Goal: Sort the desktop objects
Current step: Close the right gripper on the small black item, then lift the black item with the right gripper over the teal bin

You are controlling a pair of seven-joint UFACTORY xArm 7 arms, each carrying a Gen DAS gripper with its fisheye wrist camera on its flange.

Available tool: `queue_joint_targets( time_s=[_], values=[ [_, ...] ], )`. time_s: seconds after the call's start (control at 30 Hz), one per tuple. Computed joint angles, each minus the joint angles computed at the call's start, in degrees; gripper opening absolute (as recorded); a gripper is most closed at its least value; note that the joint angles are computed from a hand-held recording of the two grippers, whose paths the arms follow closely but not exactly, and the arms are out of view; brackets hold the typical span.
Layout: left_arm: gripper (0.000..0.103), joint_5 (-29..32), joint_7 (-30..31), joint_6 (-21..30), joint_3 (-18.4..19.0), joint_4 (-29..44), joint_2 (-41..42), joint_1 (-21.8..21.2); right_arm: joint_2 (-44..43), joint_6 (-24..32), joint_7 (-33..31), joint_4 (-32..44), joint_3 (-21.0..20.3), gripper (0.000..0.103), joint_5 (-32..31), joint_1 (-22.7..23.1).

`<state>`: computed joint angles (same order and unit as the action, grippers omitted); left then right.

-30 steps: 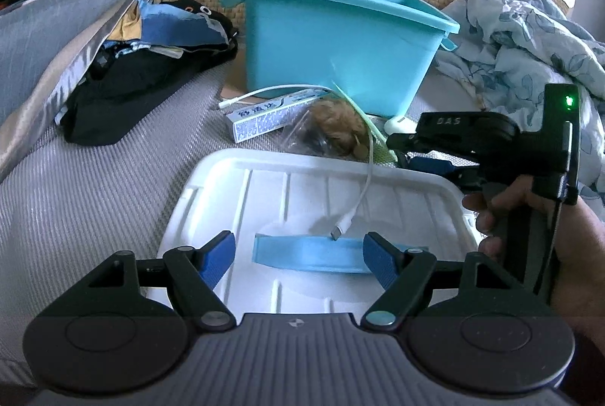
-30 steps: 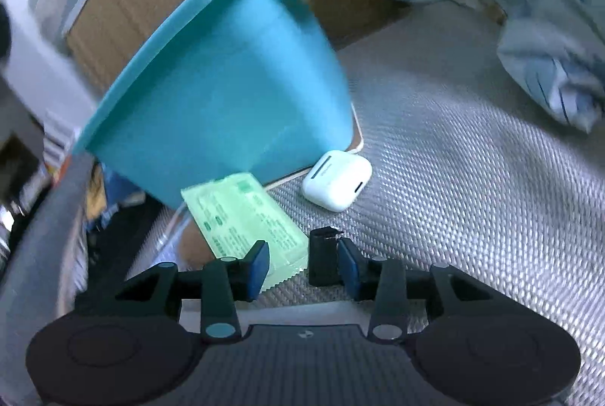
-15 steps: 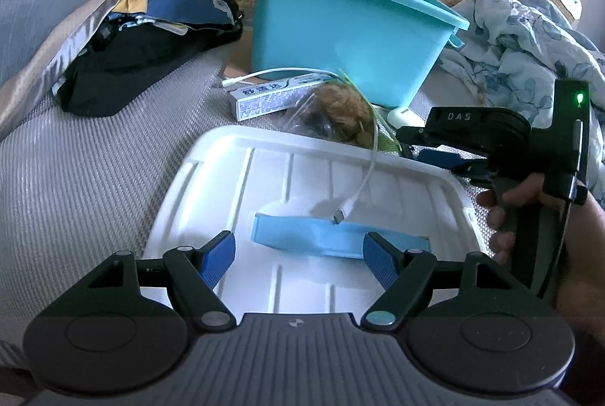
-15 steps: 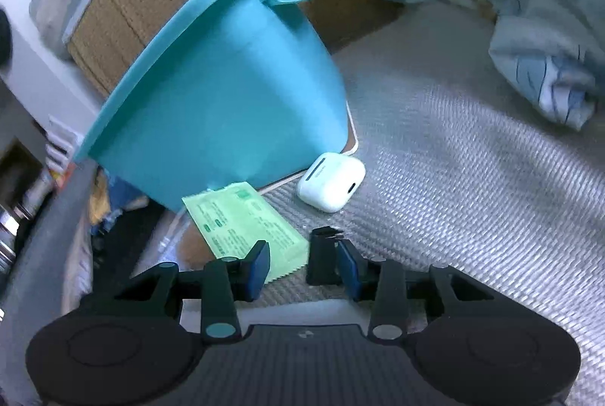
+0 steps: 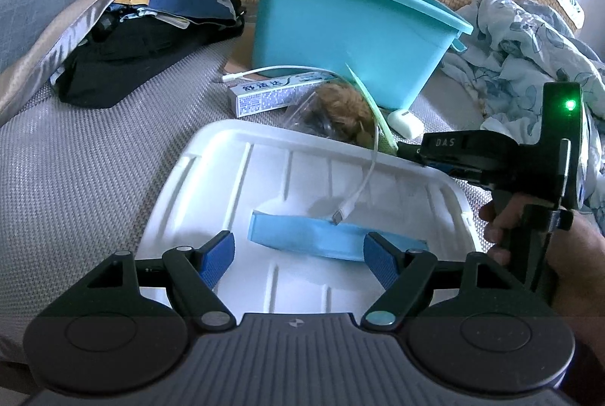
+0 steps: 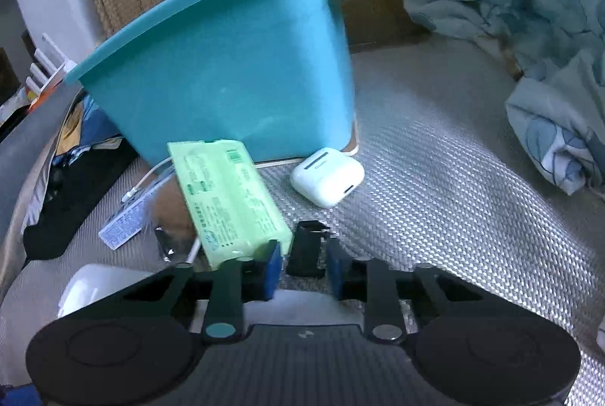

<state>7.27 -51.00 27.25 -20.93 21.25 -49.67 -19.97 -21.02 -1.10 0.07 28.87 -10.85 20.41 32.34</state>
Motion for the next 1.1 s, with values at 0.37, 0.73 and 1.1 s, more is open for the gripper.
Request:
queue_joint_targets(
  time_s=[0.37, 0.73, 1.1],
  values=[
    [0.078, -0.15, -0.36, -0.60, 0.00, 0.09, 0.44, -0.18, -1.85, 0.33, 7.33, -0.81, 16.17, 0.023, -12.13, -15.35],
    [0.078, -0.42, -0.63, -0.44, 0.25, -0.30, -0.26, -0.37, -4.58, -1.67, 13.97, -1.28, 25.37, 0.023, -22.37, -25.55],
    [0.078, -0.28, -0.87, -0.88, -0.06, -0.29, -0.42, -0.08, -5.27, -1.73, 15.17, -1.29, 24.17, 0.023, -25.04, -24.75]
  ],
)
